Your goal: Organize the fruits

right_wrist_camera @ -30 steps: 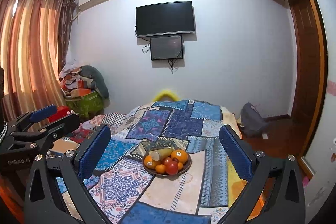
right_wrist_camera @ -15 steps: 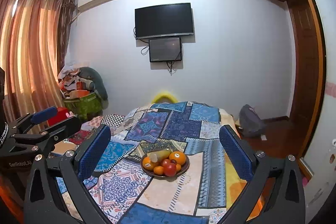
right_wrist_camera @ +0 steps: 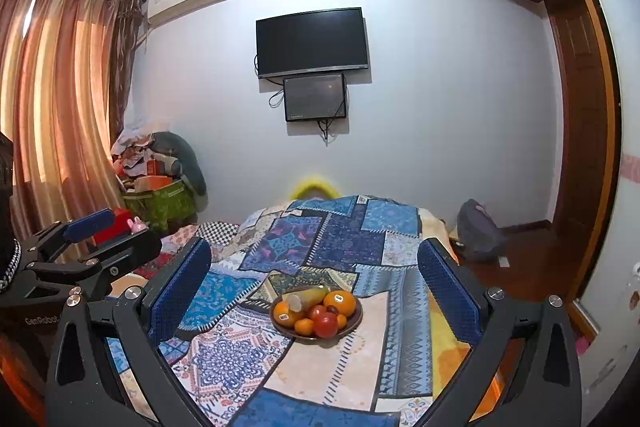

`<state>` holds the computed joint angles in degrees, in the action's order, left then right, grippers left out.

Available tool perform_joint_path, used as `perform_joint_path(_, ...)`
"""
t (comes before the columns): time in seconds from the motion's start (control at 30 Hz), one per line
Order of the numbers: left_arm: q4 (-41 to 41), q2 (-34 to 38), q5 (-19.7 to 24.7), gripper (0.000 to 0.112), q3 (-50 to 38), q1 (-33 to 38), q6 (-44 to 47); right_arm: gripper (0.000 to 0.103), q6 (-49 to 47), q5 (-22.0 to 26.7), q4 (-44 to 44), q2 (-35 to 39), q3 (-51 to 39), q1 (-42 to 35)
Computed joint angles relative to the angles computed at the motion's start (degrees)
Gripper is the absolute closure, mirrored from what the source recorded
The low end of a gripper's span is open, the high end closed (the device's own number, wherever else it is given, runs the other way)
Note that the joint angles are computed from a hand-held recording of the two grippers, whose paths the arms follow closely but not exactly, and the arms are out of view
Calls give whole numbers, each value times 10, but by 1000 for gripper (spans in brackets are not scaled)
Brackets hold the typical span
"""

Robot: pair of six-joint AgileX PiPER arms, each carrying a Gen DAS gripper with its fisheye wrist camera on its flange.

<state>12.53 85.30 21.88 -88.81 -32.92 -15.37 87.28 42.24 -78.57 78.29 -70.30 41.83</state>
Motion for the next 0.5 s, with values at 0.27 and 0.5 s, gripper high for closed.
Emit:
perform_joint_path(0.27,-9,-1,3,9,2,2,12,0,-5,-4,6,4,-5,-3)
perform_joint_path(0.5,-22,-1,4,9,2,4,20,0,-5,-2,6,6,-7,-1)
